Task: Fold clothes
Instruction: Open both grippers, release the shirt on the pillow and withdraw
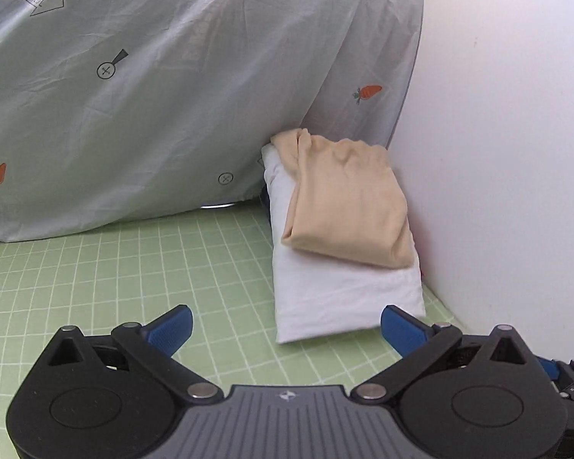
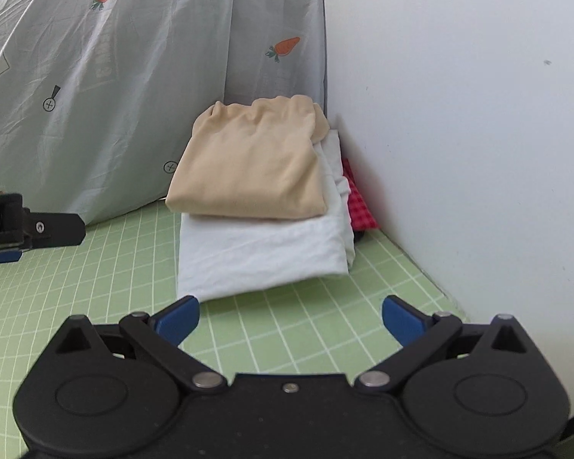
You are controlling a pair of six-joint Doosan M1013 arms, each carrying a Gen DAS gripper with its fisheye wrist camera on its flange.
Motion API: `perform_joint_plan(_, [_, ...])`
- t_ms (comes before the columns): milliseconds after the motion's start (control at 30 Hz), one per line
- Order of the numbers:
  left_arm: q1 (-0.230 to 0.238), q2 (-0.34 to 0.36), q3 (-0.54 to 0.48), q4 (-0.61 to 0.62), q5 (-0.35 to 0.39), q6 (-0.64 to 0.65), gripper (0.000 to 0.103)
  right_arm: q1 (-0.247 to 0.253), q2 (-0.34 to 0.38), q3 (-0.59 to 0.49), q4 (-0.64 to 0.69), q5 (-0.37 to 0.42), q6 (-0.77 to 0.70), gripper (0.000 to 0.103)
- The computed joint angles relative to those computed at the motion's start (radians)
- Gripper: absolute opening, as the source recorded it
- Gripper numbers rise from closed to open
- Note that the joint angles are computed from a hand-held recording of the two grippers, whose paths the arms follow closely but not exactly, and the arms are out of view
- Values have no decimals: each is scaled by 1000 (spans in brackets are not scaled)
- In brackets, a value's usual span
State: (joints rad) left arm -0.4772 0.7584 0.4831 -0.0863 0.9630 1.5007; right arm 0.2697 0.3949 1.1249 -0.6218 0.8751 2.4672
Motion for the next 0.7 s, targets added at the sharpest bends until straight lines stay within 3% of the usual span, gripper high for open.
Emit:
perform_joint_plan(133, [-2, -88, 163, -13, -43, 46, 103, 24, -41, 59, -19, 11, 56, 103])
perform_joint_plan(267, [-6, -144, 261, -23, -61, 75, 103, 41, -72, 101, -37, 14, 95, 103])
perform_joint_plan(700, [-13, -229, 399, -52, -145, 164, 103, 68, -115, 152, -81, 4, 141, 103])
